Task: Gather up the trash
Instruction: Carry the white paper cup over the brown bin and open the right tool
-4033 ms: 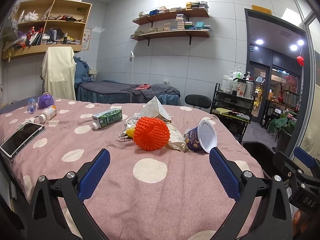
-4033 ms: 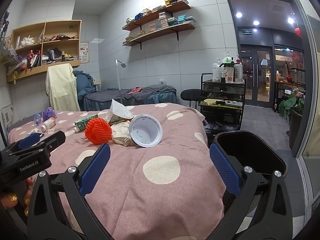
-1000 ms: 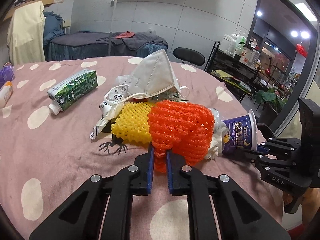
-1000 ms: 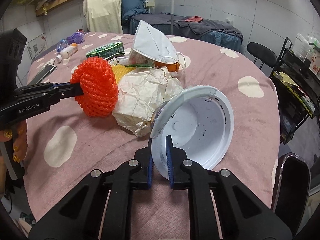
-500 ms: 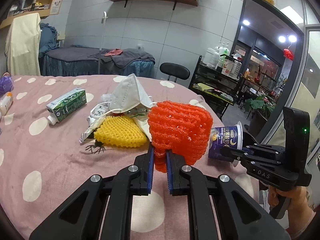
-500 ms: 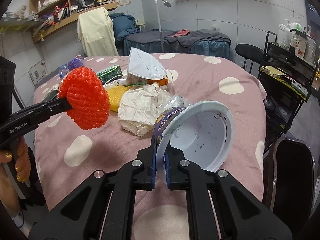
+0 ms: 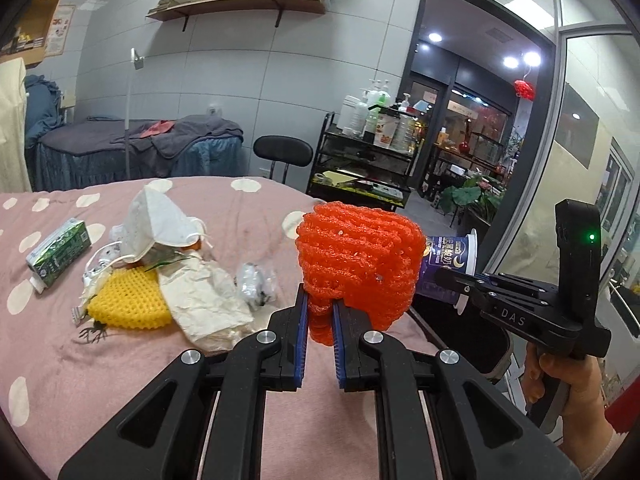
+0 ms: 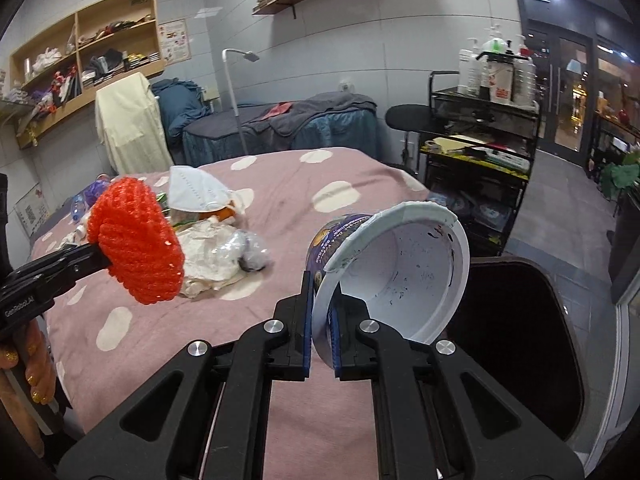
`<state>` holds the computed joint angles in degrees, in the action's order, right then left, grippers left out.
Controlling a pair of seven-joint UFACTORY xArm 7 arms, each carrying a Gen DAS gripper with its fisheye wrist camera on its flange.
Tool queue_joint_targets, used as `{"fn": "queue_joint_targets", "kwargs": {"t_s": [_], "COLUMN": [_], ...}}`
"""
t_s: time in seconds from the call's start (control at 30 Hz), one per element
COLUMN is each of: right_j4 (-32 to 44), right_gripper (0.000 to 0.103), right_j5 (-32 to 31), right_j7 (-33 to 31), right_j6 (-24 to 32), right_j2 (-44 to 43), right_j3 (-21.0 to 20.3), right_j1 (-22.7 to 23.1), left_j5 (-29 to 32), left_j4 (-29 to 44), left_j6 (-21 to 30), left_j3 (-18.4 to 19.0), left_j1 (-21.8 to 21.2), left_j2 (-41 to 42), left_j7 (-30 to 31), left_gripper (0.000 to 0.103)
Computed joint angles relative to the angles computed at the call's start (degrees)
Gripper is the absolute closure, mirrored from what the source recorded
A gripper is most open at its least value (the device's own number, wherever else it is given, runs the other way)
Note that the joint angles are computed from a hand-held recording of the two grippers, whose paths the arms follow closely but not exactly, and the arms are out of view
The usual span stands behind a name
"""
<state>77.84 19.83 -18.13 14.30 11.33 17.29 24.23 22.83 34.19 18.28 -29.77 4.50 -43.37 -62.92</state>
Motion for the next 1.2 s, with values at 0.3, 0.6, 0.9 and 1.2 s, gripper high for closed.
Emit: {"fn": "queue_joint_targets", "kwargs": {"t_s": [0.3, 0.6, 0.9, 1.2], "right_j4": [3.15, 13.43, 13.29, 3.46], "right_gripper": [0.095, 0.095, 0.049, 0.037], "right_j5": [-11.86, -13.27, -12.4, -16.75], "right_j7": [14.58, 19.94, 21.27, 26.05], "right_j6": [4.06, 16.9, 17.8, 8.03], "right_j2": [5.27, 14.89, 15.73, 9.09], "right_j3": [-7.47, -7.99, -7.71, -10.1], "right_j1": [-1.23, -4.68, -5.4, -3.47], "left_j5": [3.16, 9.27, 14.5, 16.46], "left_j4": [7.84, 14.08, 18.13, 23.98], "left_j6": [-4.79, -4.5, -2.5, 0.03], "left_j3": [-3.22, -2.1, 1.89, 7.6], "left_j1": [2.74, 0.6, -5.04, -12.3], "left_j2": [12.3, 20.7, 26.0, 33.34], "left_j7": [-0.12, -1.49, -4.37, -3.27], "left_gripper": [0.092, 0.092, 0.092, 0.092]}}
